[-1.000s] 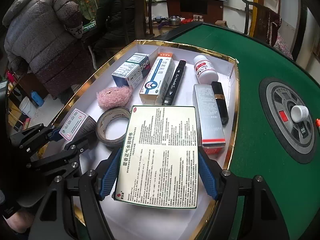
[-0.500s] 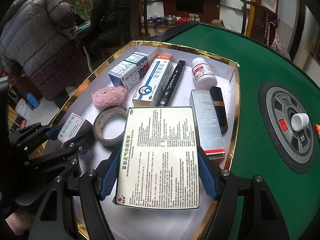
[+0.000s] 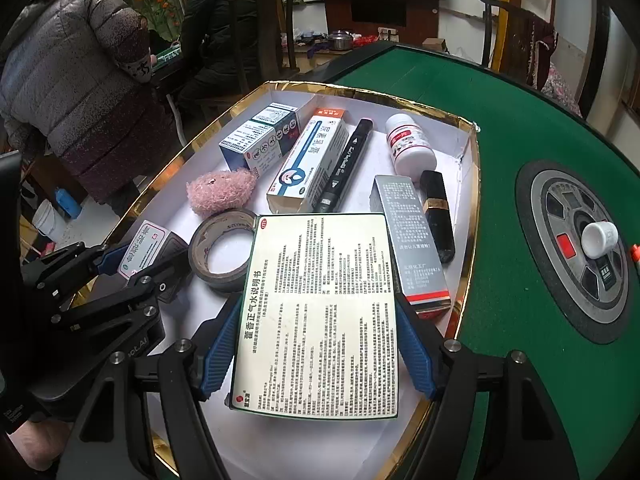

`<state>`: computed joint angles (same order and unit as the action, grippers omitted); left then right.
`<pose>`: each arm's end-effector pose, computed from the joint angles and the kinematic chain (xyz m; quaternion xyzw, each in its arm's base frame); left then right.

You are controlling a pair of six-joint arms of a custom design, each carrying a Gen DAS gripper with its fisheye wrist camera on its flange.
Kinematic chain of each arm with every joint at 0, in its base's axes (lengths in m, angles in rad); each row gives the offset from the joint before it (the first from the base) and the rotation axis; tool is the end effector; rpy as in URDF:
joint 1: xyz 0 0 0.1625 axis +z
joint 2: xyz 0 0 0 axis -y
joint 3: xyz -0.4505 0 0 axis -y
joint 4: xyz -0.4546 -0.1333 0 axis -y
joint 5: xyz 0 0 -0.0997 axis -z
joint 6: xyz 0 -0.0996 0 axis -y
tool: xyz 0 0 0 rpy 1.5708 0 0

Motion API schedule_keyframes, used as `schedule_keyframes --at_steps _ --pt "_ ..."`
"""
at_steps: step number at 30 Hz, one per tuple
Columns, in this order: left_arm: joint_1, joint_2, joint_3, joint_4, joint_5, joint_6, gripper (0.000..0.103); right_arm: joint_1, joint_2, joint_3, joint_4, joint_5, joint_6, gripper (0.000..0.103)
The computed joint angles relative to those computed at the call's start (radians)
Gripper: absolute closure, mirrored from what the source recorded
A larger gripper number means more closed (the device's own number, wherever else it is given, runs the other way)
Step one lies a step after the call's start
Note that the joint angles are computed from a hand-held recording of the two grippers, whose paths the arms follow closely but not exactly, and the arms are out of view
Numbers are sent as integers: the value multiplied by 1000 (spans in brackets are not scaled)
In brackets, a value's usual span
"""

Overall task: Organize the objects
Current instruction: 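Lower both boxes into the tray and open both tools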

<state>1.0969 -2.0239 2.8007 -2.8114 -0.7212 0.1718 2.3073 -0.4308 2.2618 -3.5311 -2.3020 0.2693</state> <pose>0.0731 -0.3135 0.2347 0.1915 0.8710 -0.2674 0.3650 0.3187 -0.2521 -0.1493 0.1933 -0.9120 0.2248 0.2835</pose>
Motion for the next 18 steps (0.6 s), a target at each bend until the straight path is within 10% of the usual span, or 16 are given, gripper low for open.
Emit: schedule_keyframes --at_steps 18 --pt "-73 -109 30 122 46 -47 56 18 -34 26 49 22 55 30"
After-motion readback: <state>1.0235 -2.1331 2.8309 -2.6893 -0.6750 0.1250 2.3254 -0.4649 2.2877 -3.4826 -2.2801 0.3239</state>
